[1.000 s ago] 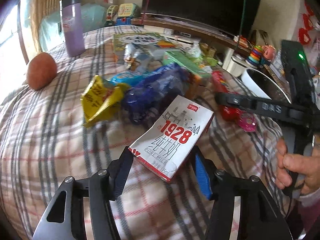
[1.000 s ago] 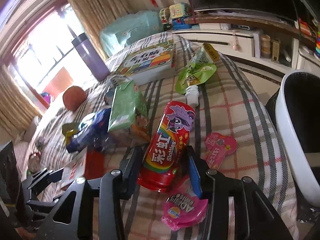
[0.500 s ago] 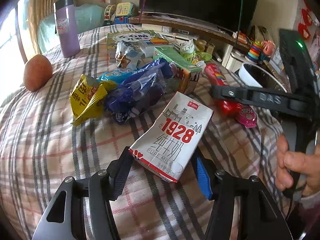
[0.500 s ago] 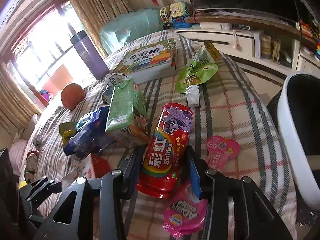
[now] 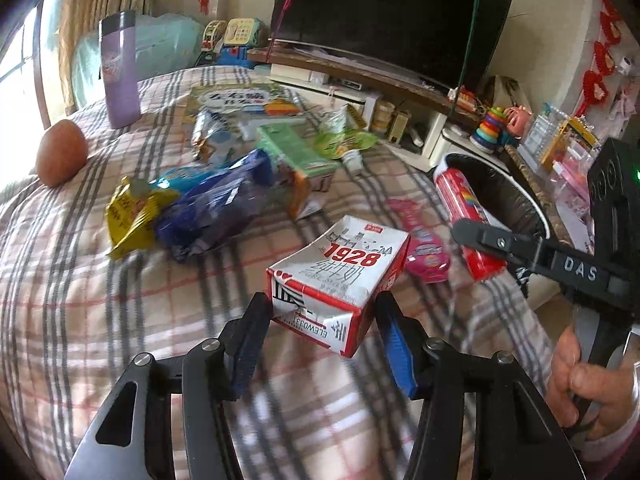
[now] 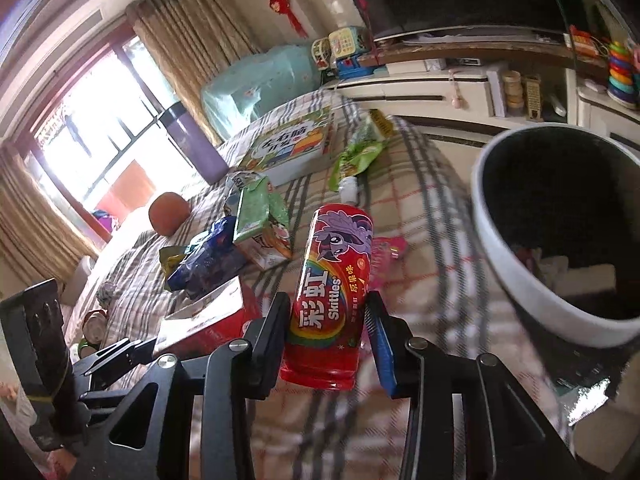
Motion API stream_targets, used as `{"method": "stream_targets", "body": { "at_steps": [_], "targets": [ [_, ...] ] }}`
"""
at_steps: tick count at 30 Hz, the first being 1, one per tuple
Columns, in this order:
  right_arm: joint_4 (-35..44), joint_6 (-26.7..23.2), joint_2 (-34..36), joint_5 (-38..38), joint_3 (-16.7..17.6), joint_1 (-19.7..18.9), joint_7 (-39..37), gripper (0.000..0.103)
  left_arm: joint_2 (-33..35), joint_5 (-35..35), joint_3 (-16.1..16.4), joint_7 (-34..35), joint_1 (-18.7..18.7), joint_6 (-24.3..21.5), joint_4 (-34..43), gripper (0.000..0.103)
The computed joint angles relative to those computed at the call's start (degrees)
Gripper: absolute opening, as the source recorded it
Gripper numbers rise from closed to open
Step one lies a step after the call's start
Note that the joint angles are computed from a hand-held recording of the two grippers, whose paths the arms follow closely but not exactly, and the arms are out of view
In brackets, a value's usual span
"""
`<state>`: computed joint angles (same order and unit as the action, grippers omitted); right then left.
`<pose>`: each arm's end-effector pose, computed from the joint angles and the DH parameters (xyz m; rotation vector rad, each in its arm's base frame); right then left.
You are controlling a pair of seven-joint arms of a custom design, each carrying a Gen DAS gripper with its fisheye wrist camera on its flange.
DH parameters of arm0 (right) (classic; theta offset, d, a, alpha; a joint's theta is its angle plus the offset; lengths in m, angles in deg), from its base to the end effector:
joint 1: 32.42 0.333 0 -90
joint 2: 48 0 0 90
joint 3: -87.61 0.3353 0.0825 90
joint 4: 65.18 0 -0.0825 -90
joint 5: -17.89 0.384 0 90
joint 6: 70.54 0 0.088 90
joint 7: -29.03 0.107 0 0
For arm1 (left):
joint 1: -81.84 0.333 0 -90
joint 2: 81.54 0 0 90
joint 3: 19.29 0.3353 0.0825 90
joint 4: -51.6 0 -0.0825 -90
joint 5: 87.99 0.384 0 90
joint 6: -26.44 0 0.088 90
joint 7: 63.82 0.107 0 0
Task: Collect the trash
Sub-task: 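Lift Skittles tube with right tool while left tool grasps white milk carton, then carry Skittles tube and white carton over the bin and open both tools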
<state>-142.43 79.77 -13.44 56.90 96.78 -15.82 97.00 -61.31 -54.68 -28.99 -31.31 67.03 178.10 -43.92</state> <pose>0.7208 0.2941 0.4652 -1.8204 1.3595 0.0005 0.6436 -0.2914 0.4914 -2.0042 1.6733 -0.8056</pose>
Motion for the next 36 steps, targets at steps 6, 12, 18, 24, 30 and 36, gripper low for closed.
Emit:
{"method": "stream_targets", "body": {
  "at_steps": [6, 12, 18, 24, 30, 36],
  "targets": [
    [-6.00, 2.47, -4.01, 3.88, 0.47, -2.21, -1.90, 0.039, 2.41, -0.97, -0.92, 2.42, -0.52, 0.08, 3.41, 0.053],
    [-10.06, 4.33, -6.81, 6.33, 0.04, -3.43, -3.39, 0.038, 5.06, -1.73, -1.07, 5.02, -2.06, -1.38, 7.21, 0.052],
    [-12.58, 5.46, -8.59, 8.74, -0.12, -4.74, -4.91, 0.038, 6.03, -1.18, -0.31, 4.83, -3.15, -0.26, 9.20, 0.052],
    [-13.61, 6.59, -9.58, 9.97, -0.67, -5.38, -5.65, 0.038, 7.42, -0.66, -0.11, 5.61, -3.94, 0.66, 11.34, 0.052],
    [-14.26, 7.47, -10.12, 9.97, -1.48, -5.91, -5.18, 0.038, 10.33, -1.71, -0.40, 8.21, -4.21, 0.90, 15.29, 0.052],
    [-14.04, 7.83, -9.82, 8.64, -2.28, -6.13, -3.59, 0.038, 14.40, -3.36, -0.47, 11.54, -4.99, -0.79, 21.68, 0.052]
  ]
}}
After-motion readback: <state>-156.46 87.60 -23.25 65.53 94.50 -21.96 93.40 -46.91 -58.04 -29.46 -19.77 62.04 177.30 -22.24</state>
